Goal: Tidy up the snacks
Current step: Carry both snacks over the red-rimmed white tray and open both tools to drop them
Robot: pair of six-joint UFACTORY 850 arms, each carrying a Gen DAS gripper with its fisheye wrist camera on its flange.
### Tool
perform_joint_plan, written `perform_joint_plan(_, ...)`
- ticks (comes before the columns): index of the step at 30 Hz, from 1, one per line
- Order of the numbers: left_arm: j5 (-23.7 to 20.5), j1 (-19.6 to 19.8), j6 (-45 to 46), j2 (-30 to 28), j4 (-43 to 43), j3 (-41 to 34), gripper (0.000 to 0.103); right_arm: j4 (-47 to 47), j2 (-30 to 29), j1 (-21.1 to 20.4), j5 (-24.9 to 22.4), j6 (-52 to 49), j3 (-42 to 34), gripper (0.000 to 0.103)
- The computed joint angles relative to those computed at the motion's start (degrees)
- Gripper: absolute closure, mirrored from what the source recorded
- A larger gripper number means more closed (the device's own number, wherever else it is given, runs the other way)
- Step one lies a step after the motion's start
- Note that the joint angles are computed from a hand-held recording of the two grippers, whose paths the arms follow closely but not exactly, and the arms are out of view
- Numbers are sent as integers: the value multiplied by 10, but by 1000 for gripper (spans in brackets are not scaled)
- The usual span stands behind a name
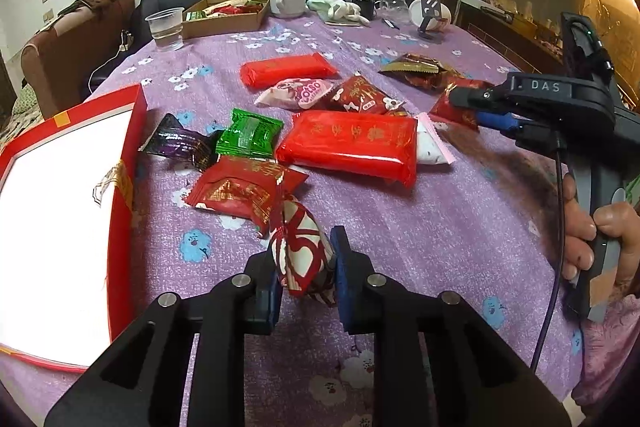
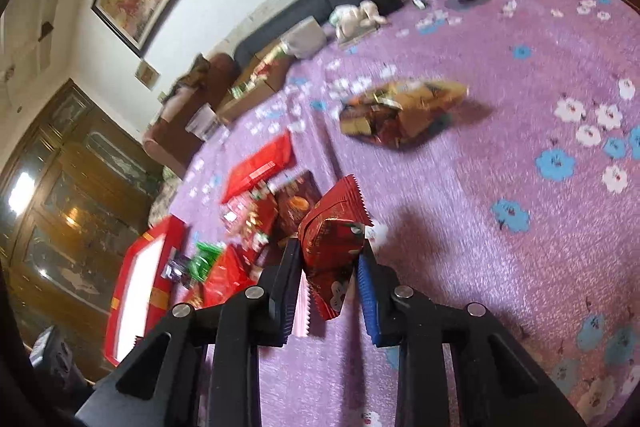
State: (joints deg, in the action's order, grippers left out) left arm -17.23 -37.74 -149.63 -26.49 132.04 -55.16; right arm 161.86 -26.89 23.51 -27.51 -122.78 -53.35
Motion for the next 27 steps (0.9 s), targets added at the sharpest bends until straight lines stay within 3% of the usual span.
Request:
perform_joint_plan(9, -56, -14, 94, 11, -90, 4, 84, -2, 7, -7, -29, 12, 9, 76)
perform_joint_plan(27, -120, -8, 87, 43, -86, 30, 84, 55, 17, 2, -47, -55, 21, 76)
